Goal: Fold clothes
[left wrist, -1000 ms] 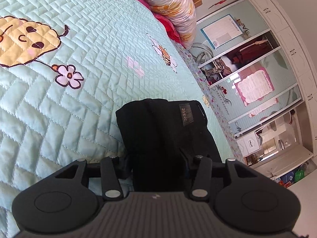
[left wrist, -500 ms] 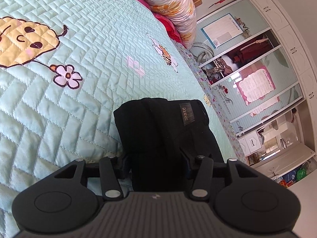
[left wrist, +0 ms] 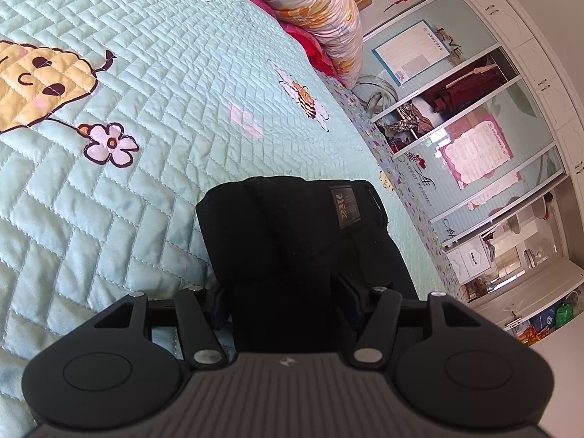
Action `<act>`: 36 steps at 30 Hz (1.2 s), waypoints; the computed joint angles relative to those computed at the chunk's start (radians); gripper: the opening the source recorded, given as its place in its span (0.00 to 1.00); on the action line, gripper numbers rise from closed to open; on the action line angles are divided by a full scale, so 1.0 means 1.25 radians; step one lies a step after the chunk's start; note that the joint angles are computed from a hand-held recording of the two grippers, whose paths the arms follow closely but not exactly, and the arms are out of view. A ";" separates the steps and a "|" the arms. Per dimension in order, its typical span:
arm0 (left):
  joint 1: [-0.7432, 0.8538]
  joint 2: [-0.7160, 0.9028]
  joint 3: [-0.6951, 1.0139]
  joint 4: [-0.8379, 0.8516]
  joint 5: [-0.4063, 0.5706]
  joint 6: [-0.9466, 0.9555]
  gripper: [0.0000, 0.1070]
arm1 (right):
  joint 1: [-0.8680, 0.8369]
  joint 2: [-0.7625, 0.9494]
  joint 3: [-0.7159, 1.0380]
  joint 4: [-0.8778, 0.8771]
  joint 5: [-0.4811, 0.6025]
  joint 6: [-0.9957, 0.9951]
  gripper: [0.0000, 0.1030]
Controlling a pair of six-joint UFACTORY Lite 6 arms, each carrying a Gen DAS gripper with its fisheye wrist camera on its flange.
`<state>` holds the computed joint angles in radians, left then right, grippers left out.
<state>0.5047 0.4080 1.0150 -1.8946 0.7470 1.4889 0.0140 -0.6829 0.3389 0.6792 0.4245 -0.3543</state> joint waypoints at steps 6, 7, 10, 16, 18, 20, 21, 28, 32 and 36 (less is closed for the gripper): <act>-0.007 0.006 -0.002 -0.023 -0.005 0.029 0.54 | -0.024 0.085 0.026 0.146 -0.005 -0.173 0.04; -0.007 0.008 -0.001 -0.025 -0.005 0.031 0.54 | -0.026 0.113 0.017 0.204 -0.015 -0.238 0.04; -0.006 0.004 -0.003 -0.024 -0.004 0.026 0.54 | -0.013 0.111 0.003 0.260 -0.040 -0.298 0.02; -0.005 0.009 -0.001 -0.032 0.004 0.020 0.53 | -0.075 0.095 -0.007 0.317 0.020 -0.361 0.02; -0.003 0.010 -0.004 -0.033 0.003 0.026 0.47 | -0.098 0.095 -0.012 0.344 0.042 -0.388 0.02; -0.005 0.003 -0.014 -0.045 -0.001 0.047 0.42 | -0.107 0.086 -0.016 0.344 0.050 -0.395 0.02; -0.006 -0.003 -0.021 -0.053 0.000 0.056 0.41 | -0.104 0.075 -0.020 0.334 0.046 -0.393 0.03; -0.020 -0.050 -0.037 -0.051 -0.027 0.075 0.36 | -0.100 -0.039 -0.060 0.270 0.030 -0.383 0.05; -0.035 -0.060 -0.022 -0.025 -0.064 0.067 0.36 | -0.182 -0.079 -0.059 0.291 0.071 -0.438 0.05; -0.036 -0.032 -0.003 -0.018 -0.076 0.066 0.36 | -0.243 -0.019 -0.004 0.371 0.075 -0.551 0.05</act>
<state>0.4603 0.3677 1.0112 -1.9167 0.6521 1.5717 -0.2896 -0.7068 0.3339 1.1432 0.5182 -1.0429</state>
